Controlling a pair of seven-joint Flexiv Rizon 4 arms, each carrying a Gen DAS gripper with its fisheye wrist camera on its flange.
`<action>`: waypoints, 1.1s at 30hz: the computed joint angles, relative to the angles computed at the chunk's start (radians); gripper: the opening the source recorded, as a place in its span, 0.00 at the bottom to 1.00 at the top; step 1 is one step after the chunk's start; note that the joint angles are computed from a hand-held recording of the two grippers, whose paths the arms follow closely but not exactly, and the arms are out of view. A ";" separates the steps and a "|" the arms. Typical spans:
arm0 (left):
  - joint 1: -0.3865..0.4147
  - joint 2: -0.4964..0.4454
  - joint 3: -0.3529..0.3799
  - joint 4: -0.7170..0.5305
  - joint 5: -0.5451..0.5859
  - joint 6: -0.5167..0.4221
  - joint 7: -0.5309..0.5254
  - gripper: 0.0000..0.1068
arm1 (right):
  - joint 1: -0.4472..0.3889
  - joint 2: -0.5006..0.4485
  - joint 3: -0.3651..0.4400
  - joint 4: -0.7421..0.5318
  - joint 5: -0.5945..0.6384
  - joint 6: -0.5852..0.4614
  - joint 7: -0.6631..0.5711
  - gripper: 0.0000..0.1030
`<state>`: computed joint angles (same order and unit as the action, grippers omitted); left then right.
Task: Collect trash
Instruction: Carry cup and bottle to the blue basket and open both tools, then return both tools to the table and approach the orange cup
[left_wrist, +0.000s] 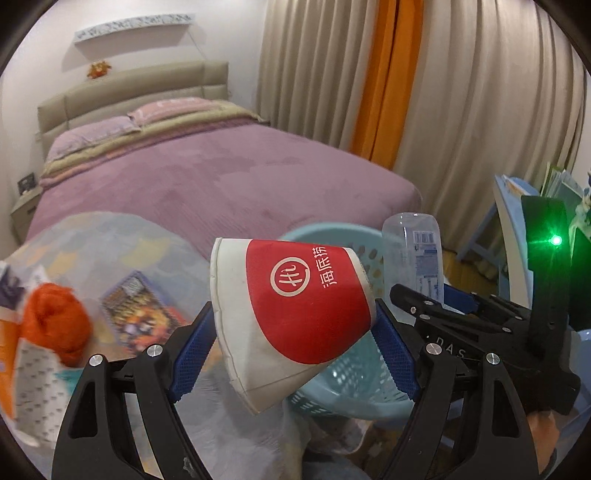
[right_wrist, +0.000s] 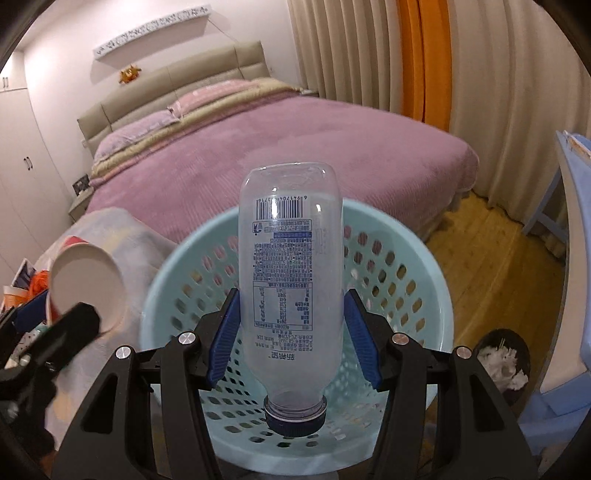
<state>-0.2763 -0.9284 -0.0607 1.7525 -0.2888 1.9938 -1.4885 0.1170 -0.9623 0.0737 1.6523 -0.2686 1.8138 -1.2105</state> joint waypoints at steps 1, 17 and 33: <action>0.001 -0.003 -0.004 -0.001 0.002 -0.006 0.001 0.75 | -0.011 -0.007 0.012 -0.009 -0.005 -0.019 0.003 0.51; 0.060 0.009 -0.053 0.025 0.069 -0.015 -0.021 0.83 | -0.121 -0.034 0.168 -0.079 0.005 -0.221 -0.079 0.53; 0.077 0.145 -0.011 0.285 0.077 0.234 -0.117 0.84 | -0.114 0.039 0.196 0.030 0.030 -0.074 -0.147 0.60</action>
